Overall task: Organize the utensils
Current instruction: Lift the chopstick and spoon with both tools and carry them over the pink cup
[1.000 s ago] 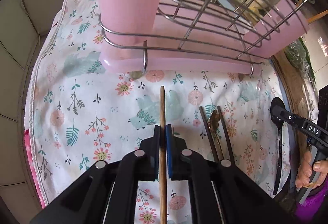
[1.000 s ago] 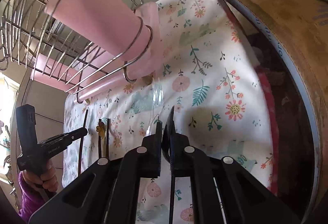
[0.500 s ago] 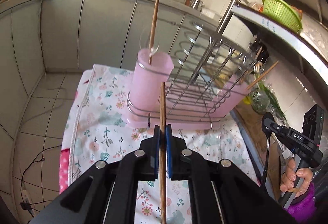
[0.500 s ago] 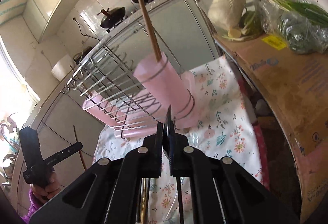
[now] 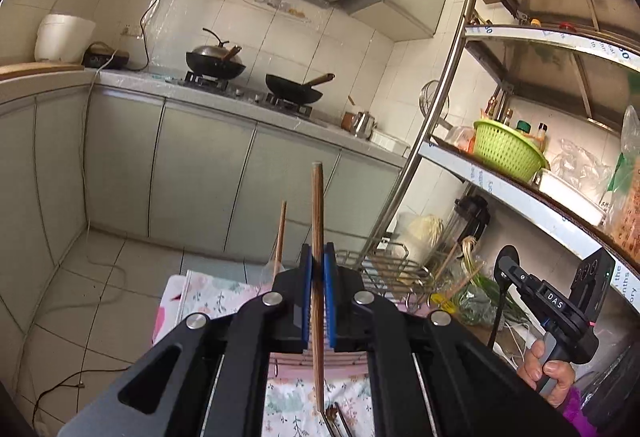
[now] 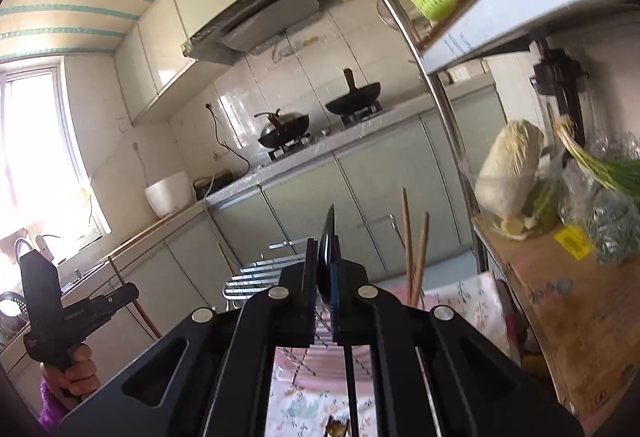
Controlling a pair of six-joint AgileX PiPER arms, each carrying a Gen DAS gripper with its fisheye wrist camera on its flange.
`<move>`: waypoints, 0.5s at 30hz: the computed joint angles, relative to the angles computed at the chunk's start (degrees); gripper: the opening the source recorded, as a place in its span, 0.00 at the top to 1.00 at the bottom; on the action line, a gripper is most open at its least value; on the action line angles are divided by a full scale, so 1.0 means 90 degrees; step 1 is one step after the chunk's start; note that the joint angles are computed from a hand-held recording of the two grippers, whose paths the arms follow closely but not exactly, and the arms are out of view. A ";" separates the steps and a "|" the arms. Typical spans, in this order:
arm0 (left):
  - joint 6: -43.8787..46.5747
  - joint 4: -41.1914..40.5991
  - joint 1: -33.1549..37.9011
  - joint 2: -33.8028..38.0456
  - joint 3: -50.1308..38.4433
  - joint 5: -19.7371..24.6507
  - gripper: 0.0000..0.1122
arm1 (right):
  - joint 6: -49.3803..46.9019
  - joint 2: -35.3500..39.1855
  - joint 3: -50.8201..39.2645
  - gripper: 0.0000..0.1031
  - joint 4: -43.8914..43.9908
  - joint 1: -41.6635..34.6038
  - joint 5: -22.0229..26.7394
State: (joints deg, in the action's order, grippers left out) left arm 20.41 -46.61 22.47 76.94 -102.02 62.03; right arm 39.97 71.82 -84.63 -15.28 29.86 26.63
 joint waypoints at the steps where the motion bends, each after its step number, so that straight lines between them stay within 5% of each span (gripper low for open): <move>1: -0.0100 0.0049 0.0001 0.0110 -0.0269 -0.0006 0.96 | 0.0025 0.0074 -0.0073 0.95 -0.0114 0.0001 -0.0158; 11: -0.1331 0.1472 -0.0780 0.1340 -0.2361 -0.0635 0.96 | 0.2080 0.0867 -0.0641 0.95 -0.3115 0.0170 -0.0897; 15: -0.1541 0.2385 -0.1370 0.1544 -0.2287 -0.1198 0.96 | 0.2083 0.1204 -0.0962 0.95 -0.3316 0.0008 -0.1042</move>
State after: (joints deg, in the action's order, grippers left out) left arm 6.54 -25.15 10.14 90.84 -122.61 51.25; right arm 58.72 82.66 -93.29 -45.13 29.92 17.25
